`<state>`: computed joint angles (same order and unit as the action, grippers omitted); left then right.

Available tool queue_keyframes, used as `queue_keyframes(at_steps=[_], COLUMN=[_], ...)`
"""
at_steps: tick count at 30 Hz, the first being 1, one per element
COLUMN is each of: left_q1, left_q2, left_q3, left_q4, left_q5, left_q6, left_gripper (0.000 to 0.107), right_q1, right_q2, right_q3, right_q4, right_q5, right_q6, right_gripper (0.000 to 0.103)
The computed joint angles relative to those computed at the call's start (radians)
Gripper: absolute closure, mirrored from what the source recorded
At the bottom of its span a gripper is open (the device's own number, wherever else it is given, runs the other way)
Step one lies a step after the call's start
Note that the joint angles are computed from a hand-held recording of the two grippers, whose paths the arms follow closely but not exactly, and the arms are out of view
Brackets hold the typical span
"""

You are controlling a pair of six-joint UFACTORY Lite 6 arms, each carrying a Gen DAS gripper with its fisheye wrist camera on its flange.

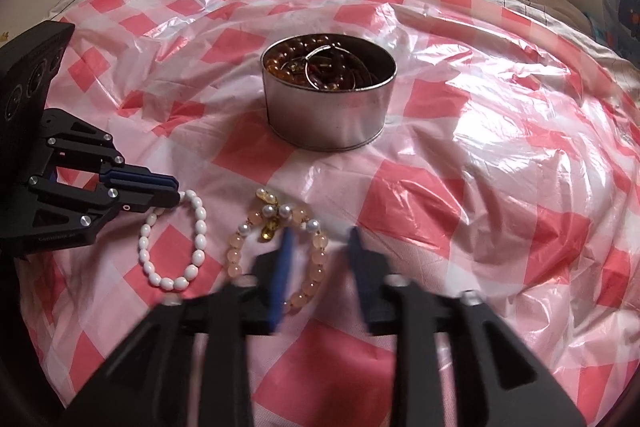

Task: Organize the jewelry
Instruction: 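Grasp the pink bead bracelet with the right tool while the left tool lifts the white bracelet, then carry both bracelets over the silver tin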

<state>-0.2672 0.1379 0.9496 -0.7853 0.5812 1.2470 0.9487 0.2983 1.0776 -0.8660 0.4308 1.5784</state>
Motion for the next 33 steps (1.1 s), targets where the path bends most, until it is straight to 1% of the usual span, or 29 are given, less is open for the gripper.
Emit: queue_keyframes(at_steps=[4,7,8,9,10,12,14,16,19,23,25,28,29,33], left_q1=[-0.014,-0.025,-0.026,-0.029,-0.03,-0.025,0.005,0.053,0.096,0.093,0.074,0.036,0.016,-0.001], left_q2=[0.012,0.005,0.002,0.002,0.001,-0.02,-0.034,-0.05,-0.059,-0.056,-0.069,-0.069,-0.075,-0.099], left_q3=[-0.003,-0.015,-0.02,-0.021,-0.021,-0.031,-0.024,-0.015,-0.009,-0.009,-0.022,-0.024,-0.031,-0.053], left_q4=[0.0,0.002,0.0,0.001,0.005,-0.018,-0.081,-0.164,-0.234,-0.243,-0.243,-0.206,-0.187,-0.183], left_q5=[-0.01,-0.034,-0.04,-0.043,-0.045,-0.041,-0.006,0.045,0.079,0.062,0.031,-0.058,-0.106,-0.184], left_q6=[-0.001,0.007,0.012,0.009,0.006,0.027,0.076,0.137,0.179,0.178,0.184,0.144,0.123,0.09], left_gripper=[0.09,0.09,0.091,0.098,0.1,0.1,0.1,0.1,0.1,0.1,0.1,0.1,0.1,0.1], right_q1=[0.001,0.007,0.01,0.013,0.017,0.027,0.027,0.015,-0.006,-0.044,-0.054,-0.059,-0.058,-0.046], right_q2=[0.027,0.028,0.03,0.03,0.028,0.003,-0.045,-0.105,-0.183,-0.24,-0.251,-0.271,-0.272,-0.298], right_q3=[0.018,0.021,0.024,0.027,0.027,0.013,-0.028,-0.084,-0.156,-0.213,-0.225,-0.244,-0.243,-0.261], right_q4=[0.033,0.027,0.023,0.02,0.008,-0.053,-0.129,-0.218,-0.346,-0.5,-0.583,-0.717,-0.723,-0.88], right_q5=[-0.001,0.011,0.022,0.029,0.038,0.056,0.056,0.031,-0.009,-0.093,-0.123,-0.15,-0.147,-0.135], right_q6=[-0.046,-0.043,-0.041,-0.04,-0.031,0.033,0.128,0.245,0.409,0.598,0.687,0.833,0.841,0.999], right_gripper=[0.065,0.078,0.087,0.094,0.094,0.094,0.094,0.095,0.095,0.094,0.094,0.094,0.094,0.094])
